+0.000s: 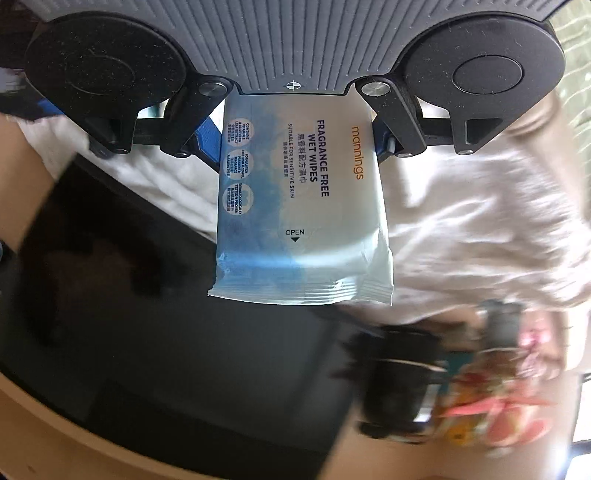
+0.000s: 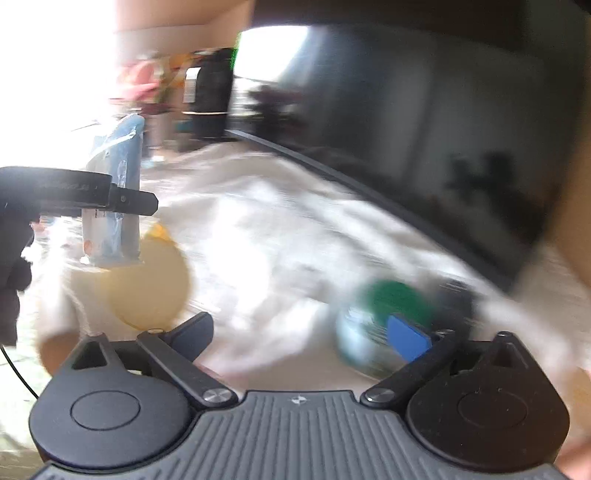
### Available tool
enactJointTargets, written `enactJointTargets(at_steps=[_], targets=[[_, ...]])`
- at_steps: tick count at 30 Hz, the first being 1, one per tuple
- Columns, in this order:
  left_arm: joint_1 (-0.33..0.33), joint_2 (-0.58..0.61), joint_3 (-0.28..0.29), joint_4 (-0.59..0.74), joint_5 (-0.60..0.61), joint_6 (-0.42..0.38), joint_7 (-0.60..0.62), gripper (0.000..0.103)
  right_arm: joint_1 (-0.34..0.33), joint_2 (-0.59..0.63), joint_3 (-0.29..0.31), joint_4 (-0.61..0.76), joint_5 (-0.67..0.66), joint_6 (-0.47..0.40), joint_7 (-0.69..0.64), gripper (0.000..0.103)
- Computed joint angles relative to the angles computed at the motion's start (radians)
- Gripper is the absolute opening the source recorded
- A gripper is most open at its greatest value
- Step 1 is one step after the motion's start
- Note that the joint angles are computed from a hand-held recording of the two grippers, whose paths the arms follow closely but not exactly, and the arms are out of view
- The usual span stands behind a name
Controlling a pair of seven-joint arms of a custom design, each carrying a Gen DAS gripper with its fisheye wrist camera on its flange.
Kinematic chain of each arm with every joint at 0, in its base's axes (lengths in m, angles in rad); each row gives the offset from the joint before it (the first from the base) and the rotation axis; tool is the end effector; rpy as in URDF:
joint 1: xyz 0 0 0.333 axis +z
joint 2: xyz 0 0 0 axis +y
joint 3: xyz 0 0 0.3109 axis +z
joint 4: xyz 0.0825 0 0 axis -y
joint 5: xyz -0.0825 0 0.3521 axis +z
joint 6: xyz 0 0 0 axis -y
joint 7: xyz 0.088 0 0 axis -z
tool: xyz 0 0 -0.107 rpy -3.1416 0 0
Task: Organize soft objects
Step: 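Grasp the yellow-rimmed round sponge with the right tool while the left holds the wipes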
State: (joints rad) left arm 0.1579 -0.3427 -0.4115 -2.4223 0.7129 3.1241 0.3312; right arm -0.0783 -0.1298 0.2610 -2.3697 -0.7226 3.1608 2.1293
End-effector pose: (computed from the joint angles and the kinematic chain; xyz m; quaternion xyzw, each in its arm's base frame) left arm 0.4217 -0.1864 0.5366 -0.6808 0.5424 -0.4233 0.2513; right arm 0.4744 0.1522 0.4817 -0.7401 0.5083 -0.3153 0.3073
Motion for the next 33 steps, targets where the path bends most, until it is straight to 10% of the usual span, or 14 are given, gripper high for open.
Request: enactJointTargets(at_steps=[6, 9, 14, 18, 22, 29, 33], targets=[[-0.021, -0.125, 0.050, -0.144, -0.089, 0.035, -0.009, 0.080, 0.169, 0.275, -0.049, 0.211, 0.130, -0.091, -0.129, 0.060], [-0.023, -0.144, 0.064, -0.180, -0.131, 0.035, 0.017, 0.080, 0.322, 0.355, -0.197, 0.310, -0.032, -0.168, 0.072, 0.060], [-0.151, -0.119, 0.211, -0.256, -0.247, 0.114, 0.086, 0.080, 0.370, 0.326, -0.268, 0.244, -0.021, -0.088, 0.048, 0.061], [-0.133, -0.109, 0.192, -0.271, -0.314, 0.133, 0.096, 0.080, 0.419, 0.333, -0.305, 0.240, -0.037, -0.044, -0.047, 0.087], [-0.223, -0.123, 0.262, -0.274, -0.371, 0.098, 0.152, 0.080, 0.301, 0.407, -0.129, 0.297, 0.162, -0.008, -0.303, 0.103], [-0.237, -0.155, 0.259, -0.243, -0.429, -0.049, 0.219, 0.080, 0.181, 0.555, 0.056, 0.512, 0.480, -0.230, -0.538, 0.102], [-0.254, -0.160, 0.265, -0.250, -0.458, -0.046, 0.238, 0.080, 0.193, 0.481, 0.033, 0.448, 0.531, -0.216, -0.596, 0.051]])
